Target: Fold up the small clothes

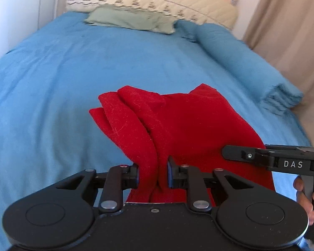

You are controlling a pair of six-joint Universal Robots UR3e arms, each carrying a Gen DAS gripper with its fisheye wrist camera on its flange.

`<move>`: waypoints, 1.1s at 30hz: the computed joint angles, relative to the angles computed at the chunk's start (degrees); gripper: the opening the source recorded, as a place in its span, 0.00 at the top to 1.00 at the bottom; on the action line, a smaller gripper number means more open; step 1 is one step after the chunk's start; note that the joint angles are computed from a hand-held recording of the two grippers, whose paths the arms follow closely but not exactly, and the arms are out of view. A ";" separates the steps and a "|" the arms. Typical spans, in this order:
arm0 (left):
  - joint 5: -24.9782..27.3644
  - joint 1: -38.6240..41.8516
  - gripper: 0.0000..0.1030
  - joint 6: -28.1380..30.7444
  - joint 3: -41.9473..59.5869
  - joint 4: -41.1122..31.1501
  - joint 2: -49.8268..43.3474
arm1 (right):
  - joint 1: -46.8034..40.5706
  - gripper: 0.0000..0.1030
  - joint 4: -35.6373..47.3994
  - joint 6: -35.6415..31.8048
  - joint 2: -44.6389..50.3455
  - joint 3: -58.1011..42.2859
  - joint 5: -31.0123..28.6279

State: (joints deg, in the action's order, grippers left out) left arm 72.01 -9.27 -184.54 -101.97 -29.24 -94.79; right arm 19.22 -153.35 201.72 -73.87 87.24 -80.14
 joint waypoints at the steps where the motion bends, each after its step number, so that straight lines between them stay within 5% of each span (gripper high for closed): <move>1: 0.53 -1.63 0.76 -1.03 -1.05 0.40 1.05 | -0.85 0.62 1.14 -1.12 -4.20 3.38 0.65; 8: 9.28 -17.46 0.76 -11.37 -8.03 9.26 0.03 | -8.09 0.62 9.41 -7.60 -34.78 29.47 4.11; 12: 14.53 -22.53 0.75 -15.45 -8.70 15.84 -7.55 | -14.54 0.61 5.52 -10.72 -46.14 46.53 7.50; 16: 19.67 -24.53 0.48 -15.15 -9.73 18.36 -9.23 | -16.51 0.53 -6.85 -11.00 -46.51 59.00 6.97; 17: 21.45 -24.84 0.38 -15.58 -9.95 17.78 -8.73 | -16.88 0.47 -8.91 -10.72 -46.90 60.85 6.73; 19: 24.90 -25.46 0.25 -16.47 -12.06 17.88 -6.42 | -15.65 0.13 -10.46 -8.83 -48.17 62.51 2.49; 27: 24.29 -25.61 0.20 -15.14 -23.90 17.25 4.83 | -10.23 0.01 8.58 -9.44 -66.93 62.65 -4.65; 33: 26.89 -27.95 0.18 -18.16 -23.59 18.09 -0.75 | -3.41 0.00 -1.27 -5.39 -58.51 66.47 -12.37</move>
